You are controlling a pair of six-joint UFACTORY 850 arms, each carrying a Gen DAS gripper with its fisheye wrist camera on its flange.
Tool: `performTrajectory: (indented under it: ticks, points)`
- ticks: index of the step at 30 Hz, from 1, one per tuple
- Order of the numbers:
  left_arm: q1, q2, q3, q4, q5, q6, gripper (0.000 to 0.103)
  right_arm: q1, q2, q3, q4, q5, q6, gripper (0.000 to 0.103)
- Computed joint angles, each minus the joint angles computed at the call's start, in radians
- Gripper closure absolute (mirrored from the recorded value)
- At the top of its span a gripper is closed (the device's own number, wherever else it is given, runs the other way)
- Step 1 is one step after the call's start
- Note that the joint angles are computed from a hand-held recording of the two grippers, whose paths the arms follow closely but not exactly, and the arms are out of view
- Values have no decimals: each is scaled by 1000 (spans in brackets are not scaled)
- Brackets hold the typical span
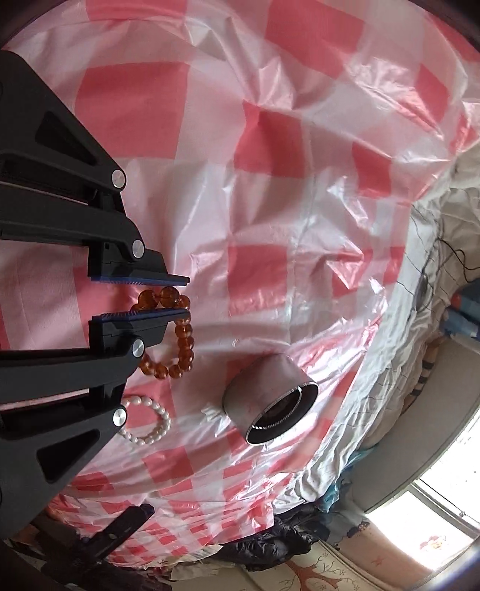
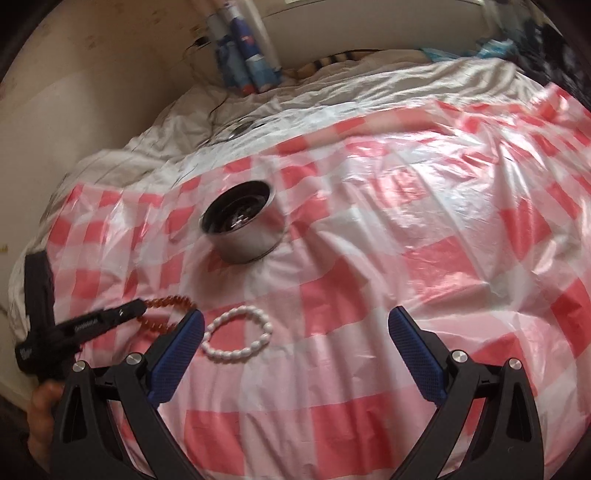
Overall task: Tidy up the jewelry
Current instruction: 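Separate the amber bracelet with left while right pulls the white bead bracelet apart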
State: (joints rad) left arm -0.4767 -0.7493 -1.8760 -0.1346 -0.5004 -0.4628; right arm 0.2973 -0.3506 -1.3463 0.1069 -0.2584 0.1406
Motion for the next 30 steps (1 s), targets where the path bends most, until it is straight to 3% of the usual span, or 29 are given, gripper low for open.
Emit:
performTrajectory:
  ticks: [5, 11, 15, 20, 21, 22, 25, 27, 30]
  points:
    - [-9, -5, -4, 79, -39, -21, 92, 78, -79, -84, -204, -105, 18, 8]
    - [-6, -18, -20, 57, -53, 4, 91, 57, -143, -155, -113, -167, -30, 8]
    - [-12, -34, -46, 56, -75, 20, 84, 70, -205, -220, -215, -261, 54, 7]
    - [-19, -42, -60, 87, -87, 7, 81, 88, -196, -200, -265, -240, 46, 8]
    - [-22, -46, -69, 100, -94, 0, 80, 89, -191, -195, -254, -232, 27, 14]
    - [-24, -48, -73, 114, -99, -6, 79, 92, -188, -193, -256, -226, 22, 33]
    - [-31, -50, -77, 144, -106, -17, 76, 103, -184, -188, -285, -222, 29, 64]
    - [-35, -52, -81, 165, -110, -24, 74, 106, -181, -185, -296, -220, 36, 77]
    - [-35, -50, -78, 166, -110, -23, 74, 100, -177, -182, -237, -213, -8, 82]
